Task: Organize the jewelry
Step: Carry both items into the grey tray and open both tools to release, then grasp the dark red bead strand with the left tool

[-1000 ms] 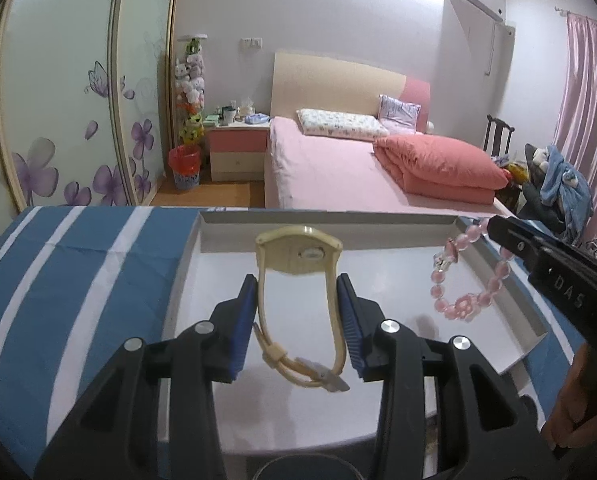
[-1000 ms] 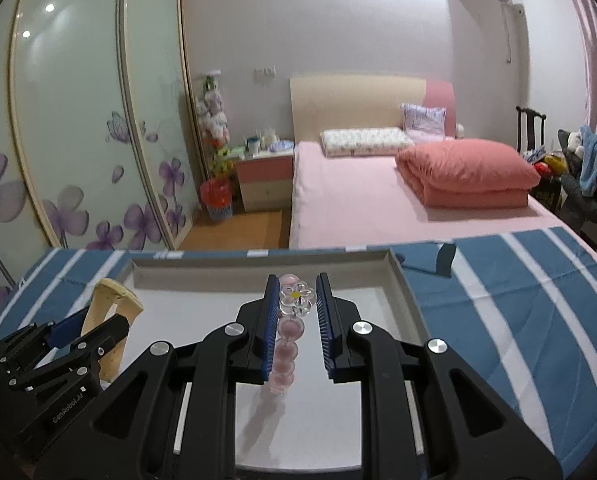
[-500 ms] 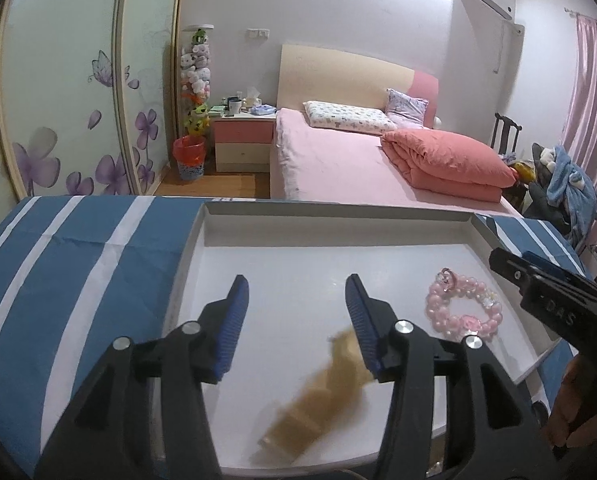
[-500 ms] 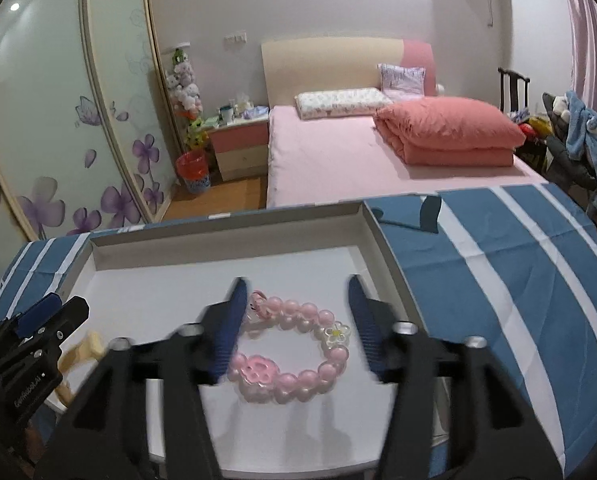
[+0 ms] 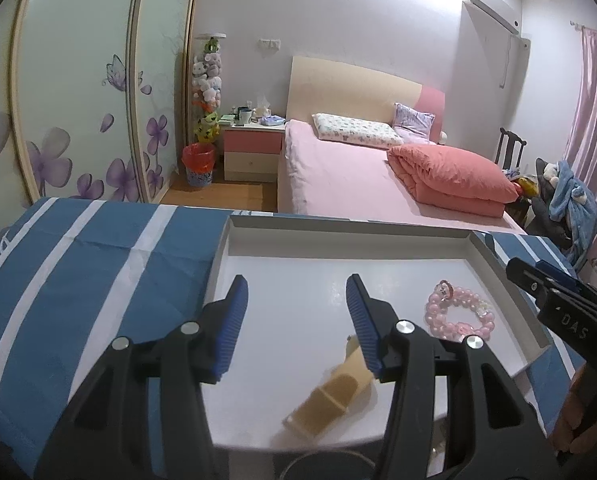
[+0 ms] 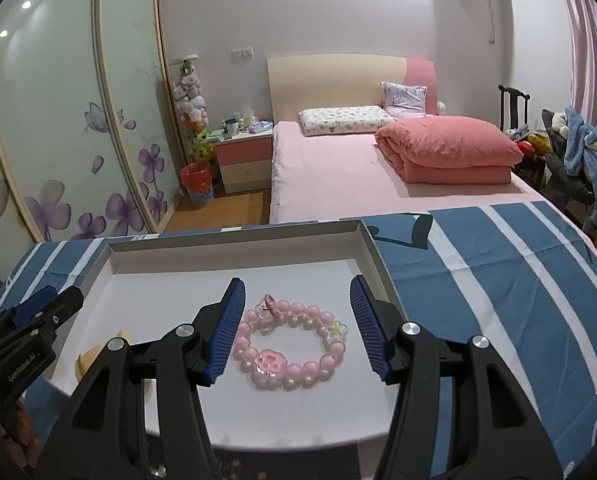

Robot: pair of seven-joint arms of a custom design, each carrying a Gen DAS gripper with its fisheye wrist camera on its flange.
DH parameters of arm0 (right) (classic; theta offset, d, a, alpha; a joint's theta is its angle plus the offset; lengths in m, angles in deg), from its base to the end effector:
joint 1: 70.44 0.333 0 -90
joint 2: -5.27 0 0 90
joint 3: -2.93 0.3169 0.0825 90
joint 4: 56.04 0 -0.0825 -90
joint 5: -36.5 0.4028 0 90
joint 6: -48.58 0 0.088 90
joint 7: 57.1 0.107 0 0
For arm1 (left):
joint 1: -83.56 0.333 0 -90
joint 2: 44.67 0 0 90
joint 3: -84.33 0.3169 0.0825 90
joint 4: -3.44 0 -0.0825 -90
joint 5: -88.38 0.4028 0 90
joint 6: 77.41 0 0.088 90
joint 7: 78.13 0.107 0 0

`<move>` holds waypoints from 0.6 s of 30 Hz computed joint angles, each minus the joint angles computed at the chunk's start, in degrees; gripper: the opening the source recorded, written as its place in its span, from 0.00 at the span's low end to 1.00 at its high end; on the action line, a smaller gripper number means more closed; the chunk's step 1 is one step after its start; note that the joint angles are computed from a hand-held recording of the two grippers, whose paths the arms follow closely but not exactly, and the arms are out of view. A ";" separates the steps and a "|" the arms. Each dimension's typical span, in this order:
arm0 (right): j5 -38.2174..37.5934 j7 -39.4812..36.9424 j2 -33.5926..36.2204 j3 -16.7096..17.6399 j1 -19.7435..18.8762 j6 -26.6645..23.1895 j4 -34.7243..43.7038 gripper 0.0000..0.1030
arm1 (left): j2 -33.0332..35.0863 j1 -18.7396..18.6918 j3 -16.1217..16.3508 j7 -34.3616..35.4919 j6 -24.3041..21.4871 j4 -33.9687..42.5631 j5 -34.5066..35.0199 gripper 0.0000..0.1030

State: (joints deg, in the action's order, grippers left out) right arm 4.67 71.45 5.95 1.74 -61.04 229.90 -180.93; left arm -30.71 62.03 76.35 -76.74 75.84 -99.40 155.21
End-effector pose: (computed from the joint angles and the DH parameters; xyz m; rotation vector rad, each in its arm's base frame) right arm 0.5791 0.1318 0.4831 -1.6288 1.5768 -0.7167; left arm 0.5807 -0.3526 0.4648 -1.7748 1.5452 -0.9320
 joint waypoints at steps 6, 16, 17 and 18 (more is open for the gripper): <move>-3.97 3.17 -3.78 2.28 -3.23 1.39 -3.68 0.54 | -4.45 0.13 -0.98 -3.49 -0.03 -4.72 2.40 0.53; 7.13 -10.72 -15.16 -0.78 0.46 3.69 -17.25 0.56 | -16.05 2.41 -6.08 -10.59 1.69 -17.40 6.94 0.60; 8.07 -12.21 -16.62 -2.37 2.20 3.76 -18.94 0.56 | -17.31 2.62 -6.73 -11.31 1.94 -18.66 7.21 0.60; 8.71 -13.30 -17.98 -3.08 3.04 3.87 -20.52 0.56 | -18.56 2.78 -7.45 -12.31 2.11 -19.99 7.75 0.61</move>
